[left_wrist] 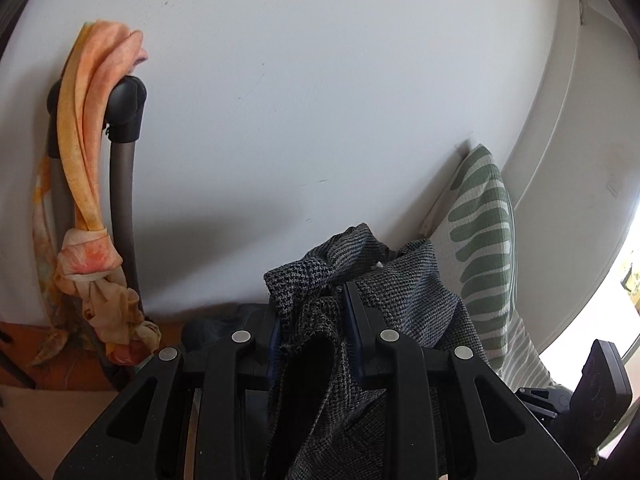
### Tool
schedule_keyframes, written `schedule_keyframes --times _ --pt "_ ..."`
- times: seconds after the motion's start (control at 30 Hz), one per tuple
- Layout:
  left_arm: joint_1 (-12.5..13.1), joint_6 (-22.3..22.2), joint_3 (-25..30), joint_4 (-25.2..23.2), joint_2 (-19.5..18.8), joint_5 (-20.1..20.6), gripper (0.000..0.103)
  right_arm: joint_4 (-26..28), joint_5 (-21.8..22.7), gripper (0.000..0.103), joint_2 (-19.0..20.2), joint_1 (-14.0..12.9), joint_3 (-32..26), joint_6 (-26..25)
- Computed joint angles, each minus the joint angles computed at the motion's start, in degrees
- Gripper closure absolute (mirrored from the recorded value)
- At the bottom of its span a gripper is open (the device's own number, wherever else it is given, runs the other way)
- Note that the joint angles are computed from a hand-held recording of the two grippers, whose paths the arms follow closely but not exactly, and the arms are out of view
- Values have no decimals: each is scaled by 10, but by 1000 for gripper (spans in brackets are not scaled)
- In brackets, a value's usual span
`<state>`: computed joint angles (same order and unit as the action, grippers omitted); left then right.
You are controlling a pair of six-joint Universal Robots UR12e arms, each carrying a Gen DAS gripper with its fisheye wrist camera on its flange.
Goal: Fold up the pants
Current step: 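Carry the folded shorts with the right tool toward the jeans stack, then lower the shorts onto the jeans stack and open the right tool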
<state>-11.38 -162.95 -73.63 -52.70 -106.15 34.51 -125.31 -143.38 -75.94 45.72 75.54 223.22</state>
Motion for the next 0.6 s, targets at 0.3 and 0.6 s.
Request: schedule_keyframes --times 0.3,0.6 --pt "-30 22 2 17 -15 115 77 -20 105 72 -29 -40 46 48" --pt "-32 22 -5 52 -12 149 46 75 65 45 -25 -21 29 125"
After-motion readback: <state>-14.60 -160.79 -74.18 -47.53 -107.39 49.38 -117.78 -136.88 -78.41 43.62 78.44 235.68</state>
